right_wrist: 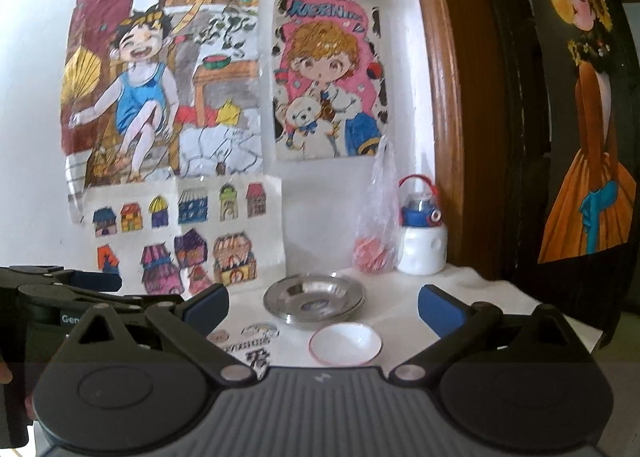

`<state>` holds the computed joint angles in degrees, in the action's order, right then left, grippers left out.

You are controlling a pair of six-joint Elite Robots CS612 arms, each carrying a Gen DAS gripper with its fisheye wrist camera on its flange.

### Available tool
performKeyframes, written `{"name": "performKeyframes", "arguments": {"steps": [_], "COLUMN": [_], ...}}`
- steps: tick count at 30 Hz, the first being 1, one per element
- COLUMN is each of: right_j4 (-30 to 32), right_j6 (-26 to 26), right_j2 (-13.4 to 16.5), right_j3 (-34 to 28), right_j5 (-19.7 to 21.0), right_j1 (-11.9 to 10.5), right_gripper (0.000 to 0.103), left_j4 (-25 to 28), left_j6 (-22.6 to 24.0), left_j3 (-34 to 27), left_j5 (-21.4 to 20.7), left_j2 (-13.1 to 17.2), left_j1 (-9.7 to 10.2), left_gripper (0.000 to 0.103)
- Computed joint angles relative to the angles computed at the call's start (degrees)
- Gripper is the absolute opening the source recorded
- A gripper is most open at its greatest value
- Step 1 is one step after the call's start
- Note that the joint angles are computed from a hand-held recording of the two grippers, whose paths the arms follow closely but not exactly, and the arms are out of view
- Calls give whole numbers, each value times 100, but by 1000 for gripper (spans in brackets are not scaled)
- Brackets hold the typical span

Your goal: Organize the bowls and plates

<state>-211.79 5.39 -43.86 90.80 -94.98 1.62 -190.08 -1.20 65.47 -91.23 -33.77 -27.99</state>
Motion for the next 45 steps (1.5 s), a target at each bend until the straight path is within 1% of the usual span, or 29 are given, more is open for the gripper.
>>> {"name": "performKeyframes", "arguments": {"steps": [6, 10, 12, 14, 18, 20, 23, 26, 29, 31, 34, 39, 45], "right_j4": [467, 885, 1107, 1338, 1998, 2345, 2766, 3041, 3153, 3229, 3394, 3592, 3655], "right_j6": [-113, -174, -201, -158, 24, 172, 505, 735, 812, 851, 948, 1164, 1168], "right_j2": [40, 126, 191, 264, 416, 526, 753, 1016, 1261, 1386, 1564, 1725, 1808], "right_j3": [-14, -161, -283, -434, -854, -1150, -1673, -2161, -2569, -2771, -3054, -3314, -3423], "right_j5": [293, 601, 733, 869, 1216, 1426, 1619, 1516, 1323, 1193, 1171, 1138, 1028], "right_j1": [89, 155, 193, 224, 260, 262, 269, 330, 387, 420, 431, 445, 488], "right_gripper": [103, 103, 103, 103, 103, 103, 103, 103, 103, 103, 103, 103, 102], "left_j4": [-45, 90, 136, 231, 461, 512, 648, 766, 848, 842, 805, 765, 1038], "left_j6": [-1, 91, 65, 9, -187, -280, -422, -616, -946, -1247, -1601, -2050, -2468], "left_j3": [347, 615, 732, 837, 899, 899, 744, 498, 224, 46, -99, -343, -775], "left_j5": [-78, 53, 213, 399, 684, 751, 792, 706, 591, 415, 128, -44, -57], "left_j2": [-65, -136, -156, -184, -192, -190, -119, 3, 141, 242, 336, 478, 677], "left_j1": [91, 191, 250, 314, 464, 536, 641, 718, 773, 818, 876, 916, 936], "left_gripper": [102, 102, 102, 102, 102, 102, 102, 102, 102, 102, 102, 102, 102]}}
